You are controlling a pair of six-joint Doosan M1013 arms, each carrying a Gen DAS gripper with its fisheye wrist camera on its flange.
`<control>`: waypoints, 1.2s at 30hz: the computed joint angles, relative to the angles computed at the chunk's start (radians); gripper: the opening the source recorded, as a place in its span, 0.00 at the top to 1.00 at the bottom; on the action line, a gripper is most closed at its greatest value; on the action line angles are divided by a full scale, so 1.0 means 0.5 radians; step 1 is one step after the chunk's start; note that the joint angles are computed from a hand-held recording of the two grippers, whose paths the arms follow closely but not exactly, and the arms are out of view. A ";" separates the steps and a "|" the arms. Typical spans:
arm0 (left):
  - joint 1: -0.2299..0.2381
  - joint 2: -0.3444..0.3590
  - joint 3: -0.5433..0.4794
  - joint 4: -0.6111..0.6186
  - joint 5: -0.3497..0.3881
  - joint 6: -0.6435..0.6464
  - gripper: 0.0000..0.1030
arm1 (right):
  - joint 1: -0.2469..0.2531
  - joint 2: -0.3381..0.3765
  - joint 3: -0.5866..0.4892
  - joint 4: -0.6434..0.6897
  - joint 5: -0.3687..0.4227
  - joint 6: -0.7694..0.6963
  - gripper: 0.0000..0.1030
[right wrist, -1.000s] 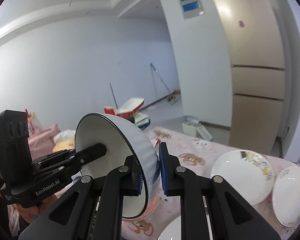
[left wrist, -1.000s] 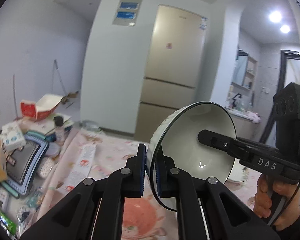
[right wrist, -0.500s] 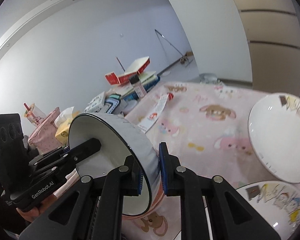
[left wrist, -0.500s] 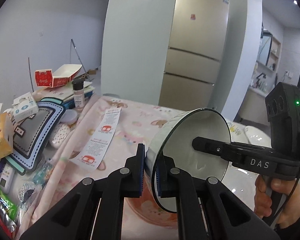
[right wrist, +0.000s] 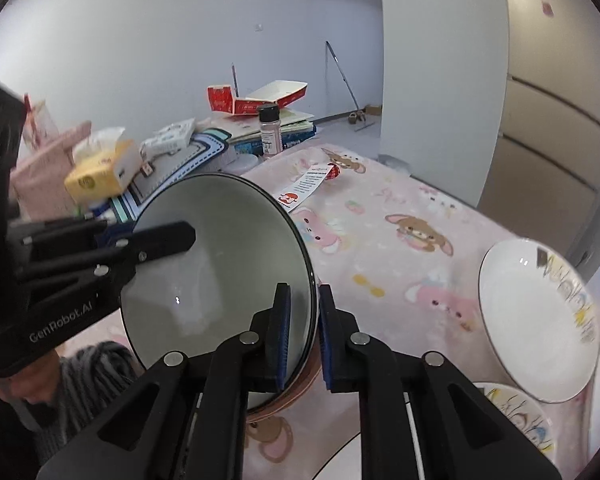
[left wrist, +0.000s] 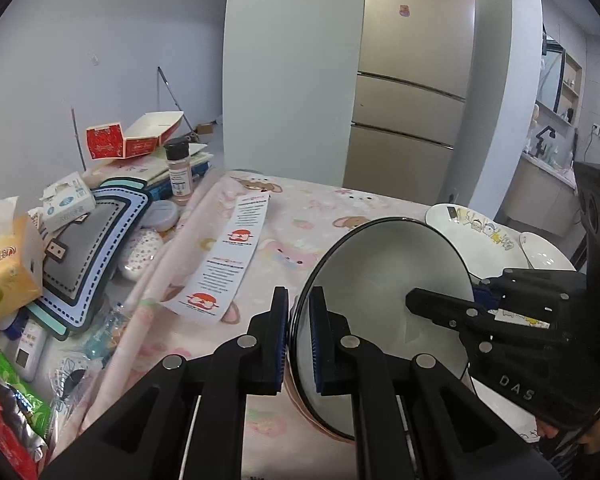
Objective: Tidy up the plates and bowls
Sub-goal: 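Lower the white bowl onto the pink bowls and open the left gripper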
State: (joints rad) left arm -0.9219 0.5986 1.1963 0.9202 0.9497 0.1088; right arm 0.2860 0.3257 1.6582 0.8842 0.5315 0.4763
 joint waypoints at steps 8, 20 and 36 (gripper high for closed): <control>0.010 -0.007 0.004 -0.052 -0.040 0.022 0.91 | -0.038 0.018 -0.040 -0.004 0.115 0.065 0.90; -0.020 -0.021 0.026 0.135 0.011 -0.138 0.89 | -0.055 0.006 -0.050 -0.052 0.132 0.136 0.94; 0.010 -0.070 0.127 0.215 -0.148 -0.442 0.52 | -0.141 -0.077 0.003 0.371 0.147 -0.113 0.08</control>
State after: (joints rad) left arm -0.9170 0.5638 1.2600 1.0278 0.8757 -0.1123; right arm 0.2157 0.2872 1.6599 1.0694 0.6050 0.4199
